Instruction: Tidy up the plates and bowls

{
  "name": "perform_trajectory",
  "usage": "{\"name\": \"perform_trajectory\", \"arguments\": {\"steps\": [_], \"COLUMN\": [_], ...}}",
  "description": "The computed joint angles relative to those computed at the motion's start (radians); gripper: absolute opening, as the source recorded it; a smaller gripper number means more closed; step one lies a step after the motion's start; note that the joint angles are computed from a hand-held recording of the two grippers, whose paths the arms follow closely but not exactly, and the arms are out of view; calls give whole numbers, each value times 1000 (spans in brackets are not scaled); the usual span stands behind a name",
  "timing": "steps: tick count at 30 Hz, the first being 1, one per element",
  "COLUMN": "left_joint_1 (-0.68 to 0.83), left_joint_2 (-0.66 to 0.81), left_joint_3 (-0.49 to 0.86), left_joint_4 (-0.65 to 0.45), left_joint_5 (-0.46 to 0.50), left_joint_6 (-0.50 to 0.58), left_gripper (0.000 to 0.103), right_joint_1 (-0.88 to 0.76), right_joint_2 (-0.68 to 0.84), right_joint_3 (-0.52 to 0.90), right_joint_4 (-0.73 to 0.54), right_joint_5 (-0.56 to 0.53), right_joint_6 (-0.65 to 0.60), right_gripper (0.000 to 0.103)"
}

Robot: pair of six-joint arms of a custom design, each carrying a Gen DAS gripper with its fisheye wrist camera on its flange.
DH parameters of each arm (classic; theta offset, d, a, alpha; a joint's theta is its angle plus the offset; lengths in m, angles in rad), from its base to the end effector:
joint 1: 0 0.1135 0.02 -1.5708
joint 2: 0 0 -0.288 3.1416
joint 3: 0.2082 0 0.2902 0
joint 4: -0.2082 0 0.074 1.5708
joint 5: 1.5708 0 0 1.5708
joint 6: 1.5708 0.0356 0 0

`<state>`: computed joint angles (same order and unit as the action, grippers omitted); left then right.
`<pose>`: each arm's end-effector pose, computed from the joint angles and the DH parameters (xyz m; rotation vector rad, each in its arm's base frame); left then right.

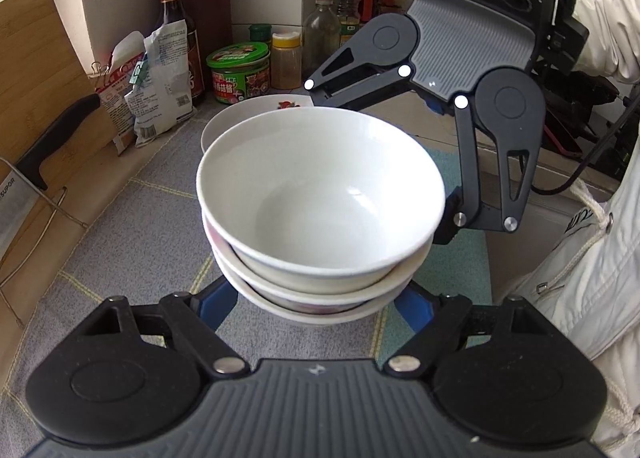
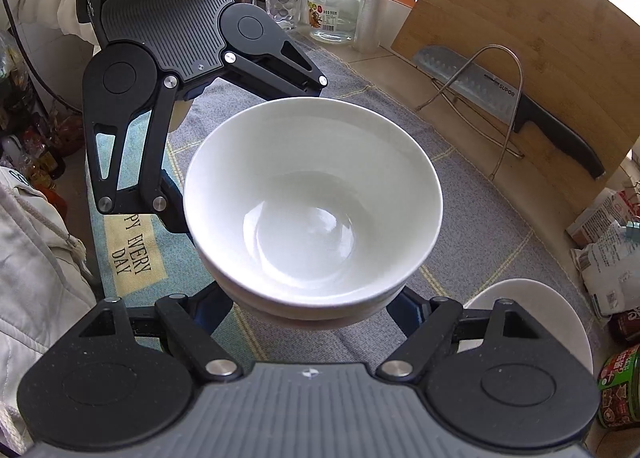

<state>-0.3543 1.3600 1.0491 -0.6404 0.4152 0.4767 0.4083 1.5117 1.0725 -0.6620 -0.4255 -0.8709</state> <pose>0.2860 -0.1211 0.2786 1.1456 2.1855 -0.4694 0.3004 0.1460 0.2397 -1.6366 1.9781 0.3985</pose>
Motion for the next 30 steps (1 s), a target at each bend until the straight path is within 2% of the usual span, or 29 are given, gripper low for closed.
{"name": "perform_trajectory", "arguments": {"steps": [7, 16, 21, 30], "left_joint_1": [-97, -139, -157, -161], "left_joint_2": [136, 343, 440, 533], "left_joint_3": [115, 310, 396, 471], "left_joint_4": [88, 119, 125, 120], "left_joint_5": [-57, -80, -99, -109], "left_joint_6": [-50, -50, -58, -86], "left_gripper": [84, 84, 84, 84], "right_joint_1": [-159, -312, -358, -394], "right_joint_2": [2, 90, 174, 290], "right_joint_3": [32, 145, 214, 294], "right_joint_4": [-51, -95, -96, -89], "right_joint_5": [-51, -81, -83, -87], "right_joint_6": [-134, -266, -290, -308], "right_gripper": [86, 86, 86, 86]}}
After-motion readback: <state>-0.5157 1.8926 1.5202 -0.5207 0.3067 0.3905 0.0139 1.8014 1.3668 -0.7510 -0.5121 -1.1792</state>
